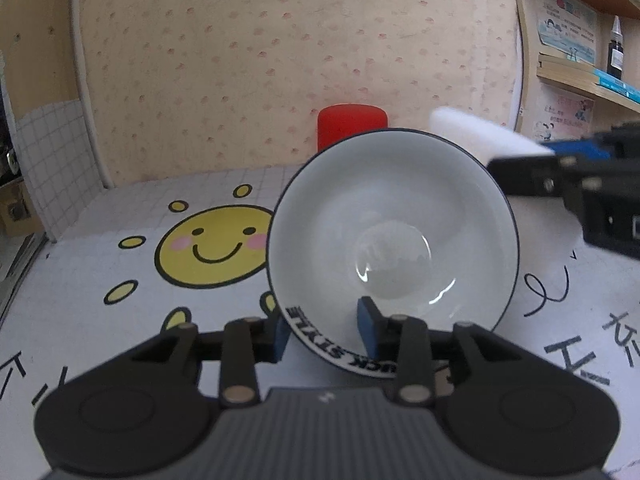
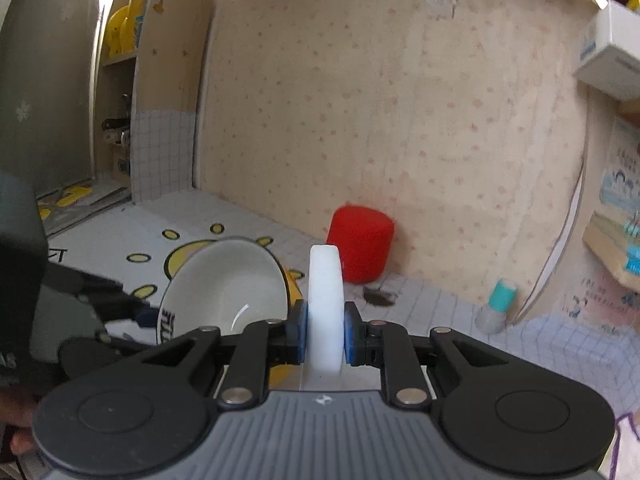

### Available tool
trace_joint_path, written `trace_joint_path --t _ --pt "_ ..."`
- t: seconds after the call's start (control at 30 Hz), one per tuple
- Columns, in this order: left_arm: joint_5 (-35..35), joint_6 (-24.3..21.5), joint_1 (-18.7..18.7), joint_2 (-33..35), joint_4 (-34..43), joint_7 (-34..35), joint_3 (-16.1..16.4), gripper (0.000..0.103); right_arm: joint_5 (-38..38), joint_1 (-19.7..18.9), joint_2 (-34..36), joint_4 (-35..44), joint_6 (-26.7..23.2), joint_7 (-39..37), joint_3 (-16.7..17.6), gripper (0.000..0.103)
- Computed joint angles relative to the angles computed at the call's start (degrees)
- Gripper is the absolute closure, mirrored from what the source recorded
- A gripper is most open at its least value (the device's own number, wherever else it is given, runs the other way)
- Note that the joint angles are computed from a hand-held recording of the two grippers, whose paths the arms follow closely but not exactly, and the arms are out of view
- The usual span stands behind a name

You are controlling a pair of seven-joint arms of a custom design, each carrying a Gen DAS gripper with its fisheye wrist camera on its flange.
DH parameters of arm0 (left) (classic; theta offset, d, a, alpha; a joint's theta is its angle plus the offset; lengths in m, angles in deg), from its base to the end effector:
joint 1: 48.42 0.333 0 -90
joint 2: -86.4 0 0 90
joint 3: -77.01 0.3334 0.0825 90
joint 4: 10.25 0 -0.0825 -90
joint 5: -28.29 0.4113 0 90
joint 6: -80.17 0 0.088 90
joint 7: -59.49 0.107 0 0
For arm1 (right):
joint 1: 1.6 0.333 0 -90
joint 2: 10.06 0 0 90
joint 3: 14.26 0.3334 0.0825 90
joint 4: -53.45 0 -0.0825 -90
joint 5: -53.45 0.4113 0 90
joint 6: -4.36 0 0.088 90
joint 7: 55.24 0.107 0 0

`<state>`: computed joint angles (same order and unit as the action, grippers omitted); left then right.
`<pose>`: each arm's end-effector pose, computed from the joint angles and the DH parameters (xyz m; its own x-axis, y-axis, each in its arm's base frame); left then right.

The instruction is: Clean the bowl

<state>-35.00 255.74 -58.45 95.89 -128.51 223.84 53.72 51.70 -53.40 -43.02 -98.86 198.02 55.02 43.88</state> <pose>0.5638 -0.2747 0.4239 -0.6822 -0.7299 -0.0434 -0.4315 0.4498 -0.7820 0.4599 0.0824 0.4579 -0.1237 -0.9740 0.1900 -0.4695 -0.1112 -0.8759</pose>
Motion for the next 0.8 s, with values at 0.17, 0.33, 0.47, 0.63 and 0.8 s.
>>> trace_joint_path --t 0.17,0.33,0.47,0.63,0.8 --pt "-1.62 1.18 -0.26 -0.32 -0.47 1.06 -0.49 0.07 0.28 2.52 0.54 -1.75 -0.33 0.07 -2.09 0.086" --pt "-2.33 1.9 -0.47 -0.38 -0.63 1.42 -0.81 0.068 0.74 3.5 -0.63 -2.81 -0.33 0.85 -2.58 0.086" --pt "-1.58 1.64 -0.57 -0.34 -0.56 1.07 -0.61 0.067 0.51 4.03 -0.74 -2.6 -0.43 0.34 -3.27 0.086" --pt "1.33 0.18 -0.74 -0.14 -0.25 -2.48 0.43 0.063 0.57 2.48 0.3 -1.45 -0.38 0.27 -1.93 0.086" --pt "0.83 1.24 -0.28 -0.31 -0.7 -2.58 -0.2 0.063 -0.26 -0.46 1.42 0.76 -0.11 -0.44 0.18 0.086"
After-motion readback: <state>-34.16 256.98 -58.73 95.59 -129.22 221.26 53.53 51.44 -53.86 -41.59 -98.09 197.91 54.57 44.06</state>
